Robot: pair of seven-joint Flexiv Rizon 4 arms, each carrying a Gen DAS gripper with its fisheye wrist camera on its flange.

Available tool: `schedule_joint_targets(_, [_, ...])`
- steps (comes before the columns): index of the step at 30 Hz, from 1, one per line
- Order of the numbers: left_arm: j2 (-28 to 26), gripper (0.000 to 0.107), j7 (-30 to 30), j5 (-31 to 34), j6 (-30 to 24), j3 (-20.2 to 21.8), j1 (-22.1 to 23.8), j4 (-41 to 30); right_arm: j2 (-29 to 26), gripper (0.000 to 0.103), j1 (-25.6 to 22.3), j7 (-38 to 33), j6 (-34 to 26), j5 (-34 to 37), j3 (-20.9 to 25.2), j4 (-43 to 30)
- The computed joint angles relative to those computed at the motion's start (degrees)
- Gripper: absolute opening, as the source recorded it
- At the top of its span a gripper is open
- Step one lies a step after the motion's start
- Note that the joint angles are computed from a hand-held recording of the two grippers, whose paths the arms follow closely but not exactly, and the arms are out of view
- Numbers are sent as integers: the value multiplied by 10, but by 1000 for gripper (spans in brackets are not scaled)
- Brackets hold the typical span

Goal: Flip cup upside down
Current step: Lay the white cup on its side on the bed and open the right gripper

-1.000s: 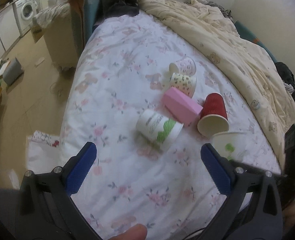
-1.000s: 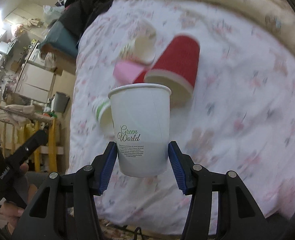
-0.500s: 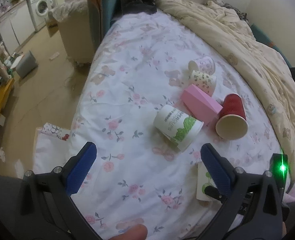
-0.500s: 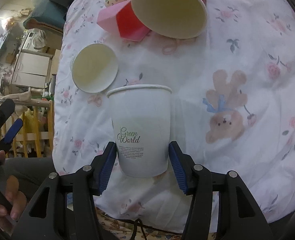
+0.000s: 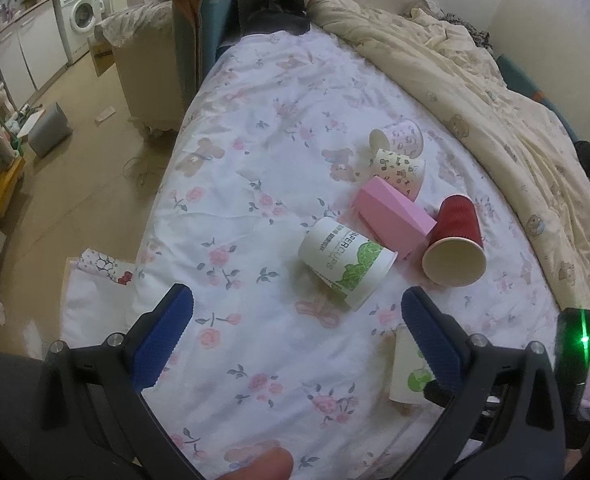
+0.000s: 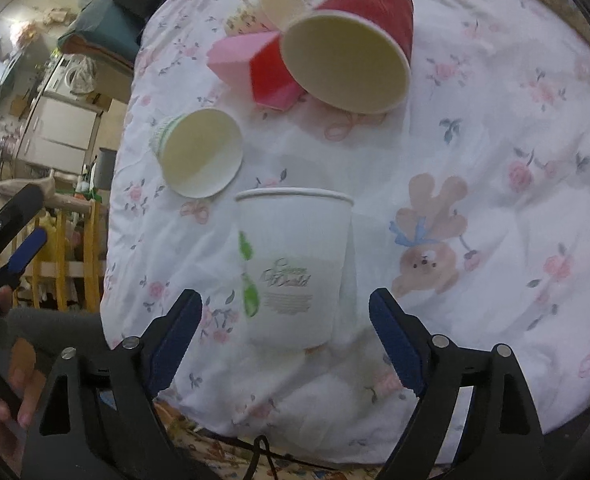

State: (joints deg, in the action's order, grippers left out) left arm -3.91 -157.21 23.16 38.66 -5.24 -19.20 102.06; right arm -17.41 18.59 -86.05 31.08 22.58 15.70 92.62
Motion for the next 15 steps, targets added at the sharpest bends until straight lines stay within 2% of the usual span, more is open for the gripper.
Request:
schedule_joint_targets(6, [0,103,9,-3,12,-2,-1,2,34,88,5,-9,45,-50,-11,11])
schedule_joint_targets(9, [-3,103,10,-17,23,-1,0,7,50,88,4,-23,104,-69,-15,35])
schedule_joint_targets(12, [-8,103,13,-13,17,-4,-4,2,66,88,5,-10,189,-88,-19,80])
schedule_joint_targets(15, [-17,103,26,-7,10,-7,-10,-9,69,88,5,10,223,-100,-21,95])
